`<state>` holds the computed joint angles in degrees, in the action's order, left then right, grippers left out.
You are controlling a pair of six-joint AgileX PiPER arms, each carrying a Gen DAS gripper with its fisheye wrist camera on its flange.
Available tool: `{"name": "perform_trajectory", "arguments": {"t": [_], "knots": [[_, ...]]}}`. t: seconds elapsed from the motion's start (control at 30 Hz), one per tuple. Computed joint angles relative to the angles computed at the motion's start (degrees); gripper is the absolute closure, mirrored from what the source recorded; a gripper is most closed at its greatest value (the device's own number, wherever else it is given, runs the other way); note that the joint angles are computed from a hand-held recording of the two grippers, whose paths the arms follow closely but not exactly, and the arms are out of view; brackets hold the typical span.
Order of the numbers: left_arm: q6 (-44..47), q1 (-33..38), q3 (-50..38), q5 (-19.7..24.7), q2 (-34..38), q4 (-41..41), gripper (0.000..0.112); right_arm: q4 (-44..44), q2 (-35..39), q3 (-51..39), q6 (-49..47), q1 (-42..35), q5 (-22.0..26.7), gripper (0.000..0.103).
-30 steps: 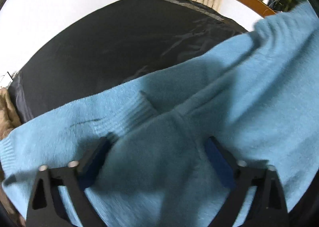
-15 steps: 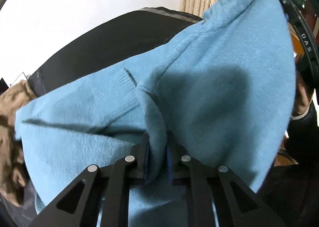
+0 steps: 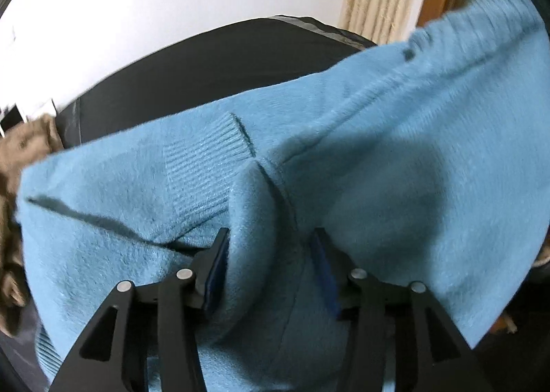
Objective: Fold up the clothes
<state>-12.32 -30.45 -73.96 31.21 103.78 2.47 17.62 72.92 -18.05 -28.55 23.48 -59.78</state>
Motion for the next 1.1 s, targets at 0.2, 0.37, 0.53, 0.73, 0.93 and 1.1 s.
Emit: {"name": "perform_trajectory", "arguments": {"t": [0.2, 0.37, 0.53, 0.73, 0.93, 1.1], "knots": [[-19.9, -0.5, 10.7, -9.3, -7.6, 13.7, 0.101, -0.4, -0.6, 0.1, 0.8, -0.3, 1.1, 0.087], [-48.6, -1.5, 24.7, -11.7, -24.3, 38.0, 0.101, -2.3, -0.8, 0.4, 1.3, -0.5, 2.3, 0.087], [-70.7, -1.9, 30.8, -3.2, -37.2, 57.6, 0.101, -15.4, -1.2, -1.3, 10.3, -3.8, 10.9, 0.087], [-75.1, -1.9, 34.1, 4.7, -48.8, 60.0, 0.101, -32.5, -1.4, -3.0, 22.0, -2.3, 19.8, 0.087], [-75.1, -3.6, 40.6, 13.2, -62.6, 60.6, 0.101, -53.3, 0.7, -6.5, 35.8, 2.3, 28.6, 0.083], [-68.3, 1.1, 43.4, 13.9, -70.5, 55.0, 0.101, -59.3, 0.4, -8.0, 39.3, 3.9, 31.0, 0.073]]}}
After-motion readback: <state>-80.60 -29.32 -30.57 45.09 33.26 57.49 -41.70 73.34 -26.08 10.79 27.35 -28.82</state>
